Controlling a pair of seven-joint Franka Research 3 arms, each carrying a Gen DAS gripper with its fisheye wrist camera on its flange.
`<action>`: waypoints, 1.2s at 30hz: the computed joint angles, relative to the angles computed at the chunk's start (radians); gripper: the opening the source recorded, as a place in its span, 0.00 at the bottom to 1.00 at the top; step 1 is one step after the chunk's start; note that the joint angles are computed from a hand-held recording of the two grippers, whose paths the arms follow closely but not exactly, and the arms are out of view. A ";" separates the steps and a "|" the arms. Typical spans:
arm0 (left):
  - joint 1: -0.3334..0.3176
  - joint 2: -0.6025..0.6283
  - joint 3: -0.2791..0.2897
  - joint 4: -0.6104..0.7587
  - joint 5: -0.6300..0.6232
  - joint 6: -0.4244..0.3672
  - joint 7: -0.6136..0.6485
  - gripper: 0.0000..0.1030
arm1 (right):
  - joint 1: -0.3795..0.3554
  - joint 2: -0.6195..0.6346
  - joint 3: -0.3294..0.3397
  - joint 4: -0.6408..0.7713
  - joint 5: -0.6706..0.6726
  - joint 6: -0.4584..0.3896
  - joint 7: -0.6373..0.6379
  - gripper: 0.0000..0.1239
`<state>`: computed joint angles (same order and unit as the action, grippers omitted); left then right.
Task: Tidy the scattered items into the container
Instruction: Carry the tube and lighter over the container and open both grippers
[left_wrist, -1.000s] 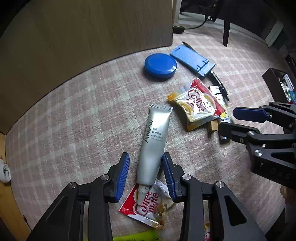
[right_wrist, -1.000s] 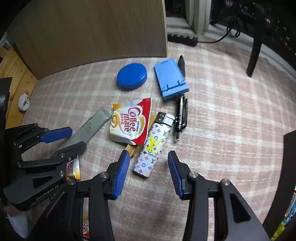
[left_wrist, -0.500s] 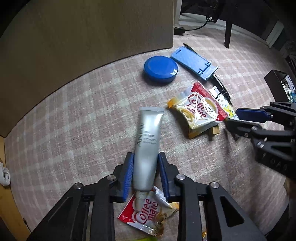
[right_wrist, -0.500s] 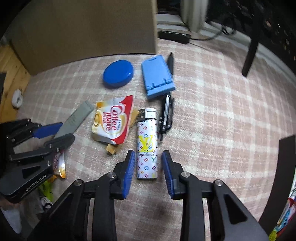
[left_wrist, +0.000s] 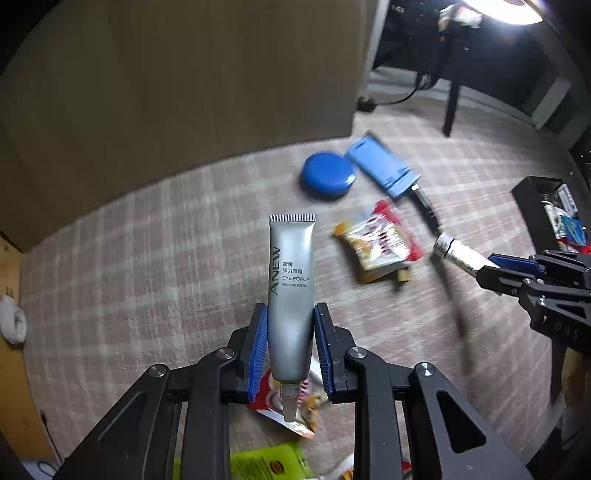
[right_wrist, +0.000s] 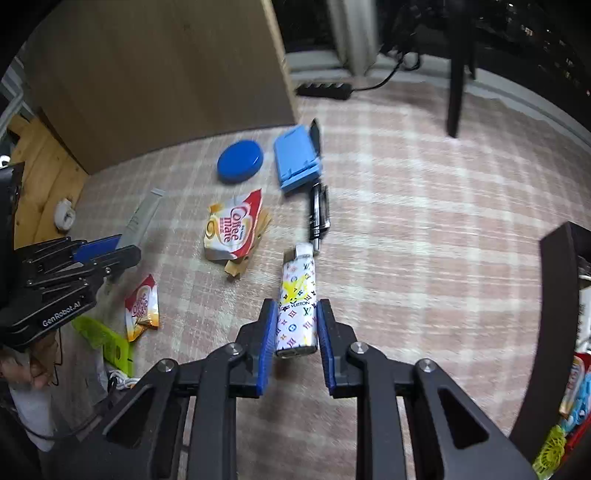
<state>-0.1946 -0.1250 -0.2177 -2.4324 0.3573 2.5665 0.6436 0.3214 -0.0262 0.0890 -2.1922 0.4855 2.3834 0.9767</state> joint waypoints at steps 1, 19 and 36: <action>-0.004 -0.004 -0.004 0.010 0.003 -0.005 0.002 0.23 | -0.005 -0.014 -0.006 -0.005 0.008 -0.001 -0.009 0.12; -0.108 0.134 -0.056 0.277 0.006 -0.026 0.059 0.23 | -0.099 -0.138 -0.092 -0.085 0.119 0.030 -0.122 0.09; -0.329 0.674 -0.077 1.046 -0.031 -0.135 0.268 0.23 | -0.319 -0.113 -0.215 0.049 0.099 0.081 -0.106 0.09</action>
